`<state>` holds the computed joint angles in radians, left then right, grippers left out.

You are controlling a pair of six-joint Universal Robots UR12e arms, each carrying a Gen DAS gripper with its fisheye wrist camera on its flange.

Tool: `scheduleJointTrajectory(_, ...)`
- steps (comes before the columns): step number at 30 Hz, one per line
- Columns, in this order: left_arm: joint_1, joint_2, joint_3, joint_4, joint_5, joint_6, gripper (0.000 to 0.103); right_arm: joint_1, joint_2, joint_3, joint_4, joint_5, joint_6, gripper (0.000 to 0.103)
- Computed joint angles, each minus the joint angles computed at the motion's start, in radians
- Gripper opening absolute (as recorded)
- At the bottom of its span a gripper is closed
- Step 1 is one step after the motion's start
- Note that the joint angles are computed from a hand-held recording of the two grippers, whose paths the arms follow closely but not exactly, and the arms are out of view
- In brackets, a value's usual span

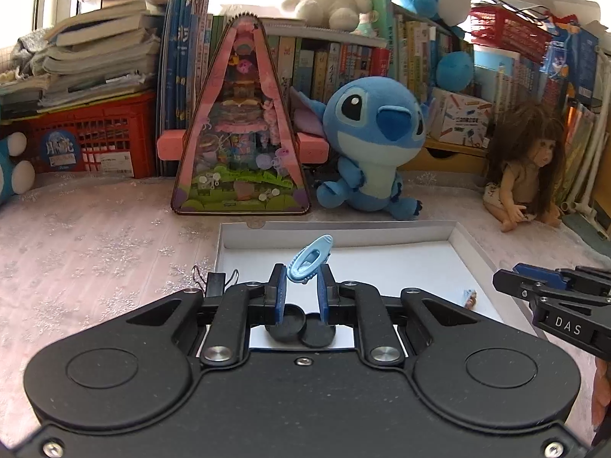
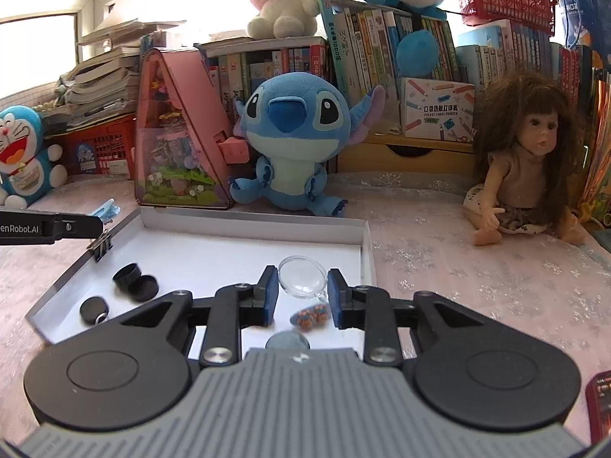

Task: Organize rigid objects
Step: 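Lower the clear dome into the tray with the right tool while the left tool lowers the blue piece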

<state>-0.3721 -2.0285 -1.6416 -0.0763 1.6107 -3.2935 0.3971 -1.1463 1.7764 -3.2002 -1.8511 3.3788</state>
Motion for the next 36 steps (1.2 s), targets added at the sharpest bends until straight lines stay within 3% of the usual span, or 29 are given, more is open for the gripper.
scheduleJointTrajectory(9, 0.006, -0.046, 0.067, -0.082, 0.013, -0.033, 0.015, -0.013, 0.025, -0.042, 0.06, 0.022, 0.029, 0.033)
scheduleJointTrajectory(22, 0.002, -0.092, 0.128, -0.161, 0.057, -0.024, 0.015, -0.015, 0.064, -0.095, 0.134, 0.015, 0.034, 0.033)
scheduleJointTrajectory(36, -0.002, -0.109, 0.145, -0.194, 0.067, -0.005, 0.016, -0.016, 0.077, -0.109, 0.179, 0.009, 0.032, 0.033)
